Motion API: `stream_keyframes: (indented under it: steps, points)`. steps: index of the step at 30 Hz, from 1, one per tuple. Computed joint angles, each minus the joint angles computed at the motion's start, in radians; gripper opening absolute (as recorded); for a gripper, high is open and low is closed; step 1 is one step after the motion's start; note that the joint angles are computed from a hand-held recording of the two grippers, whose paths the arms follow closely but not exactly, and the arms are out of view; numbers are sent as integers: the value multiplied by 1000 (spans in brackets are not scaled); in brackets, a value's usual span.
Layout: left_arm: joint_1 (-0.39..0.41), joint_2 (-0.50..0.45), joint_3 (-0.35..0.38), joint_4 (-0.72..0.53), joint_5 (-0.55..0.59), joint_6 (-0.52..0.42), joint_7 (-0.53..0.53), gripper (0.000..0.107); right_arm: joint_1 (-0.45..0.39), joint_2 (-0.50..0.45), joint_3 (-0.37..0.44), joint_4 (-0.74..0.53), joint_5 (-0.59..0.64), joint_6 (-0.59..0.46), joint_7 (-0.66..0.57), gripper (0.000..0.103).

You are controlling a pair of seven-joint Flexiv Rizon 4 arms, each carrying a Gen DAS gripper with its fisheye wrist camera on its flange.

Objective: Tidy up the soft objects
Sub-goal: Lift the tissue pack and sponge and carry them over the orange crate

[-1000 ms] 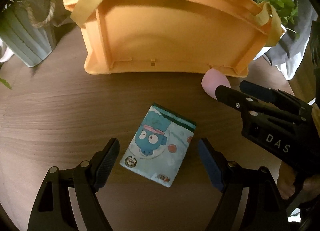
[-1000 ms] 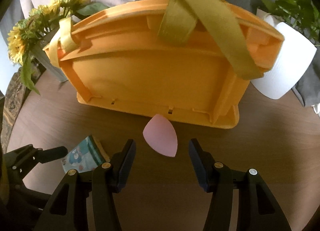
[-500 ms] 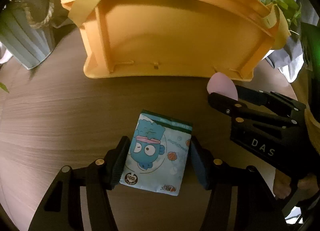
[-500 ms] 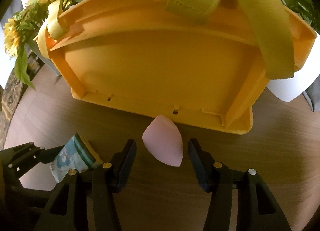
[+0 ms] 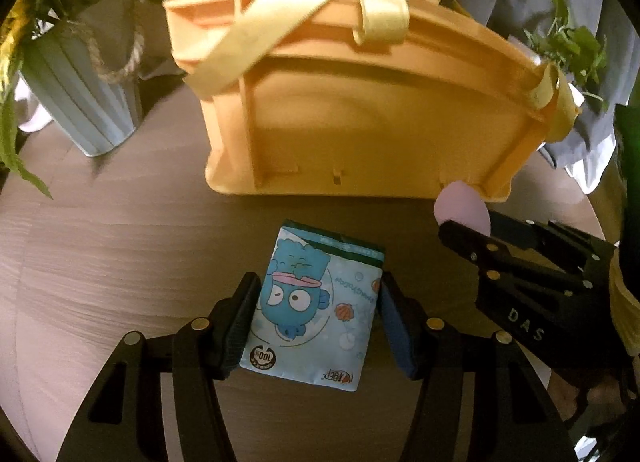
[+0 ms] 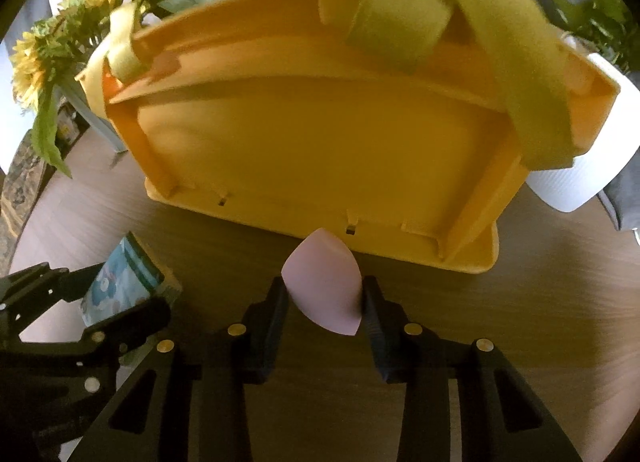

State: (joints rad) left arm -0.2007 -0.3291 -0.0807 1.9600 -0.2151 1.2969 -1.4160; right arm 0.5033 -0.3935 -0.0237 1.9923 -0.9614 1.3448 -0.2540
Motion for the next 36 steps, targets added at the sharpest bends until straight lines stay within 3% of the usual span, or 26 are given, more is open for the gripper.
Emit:
stream_keyframes:
  steps: [10, 20, 27, 36]
  points:
    - [-3, 62, -6, 47, -8, 103, 1, 58, -37, 102, 5, 70, -170, 16, 138, 38]
    - [11, 144, -36, 115, -50, 214, 41, 58, -112, 196, 96, 79, -312, -46, 274, 38]
    - [7, 187, -42, 147, -77, 286, 71, 58, -121, 229, 118, 63, -404, -83, 354, 38]
    - [66, 240, -177, 201, -284, 422, 246, 58, -168, 293, 154, 63, -547, -100, 479, 38]
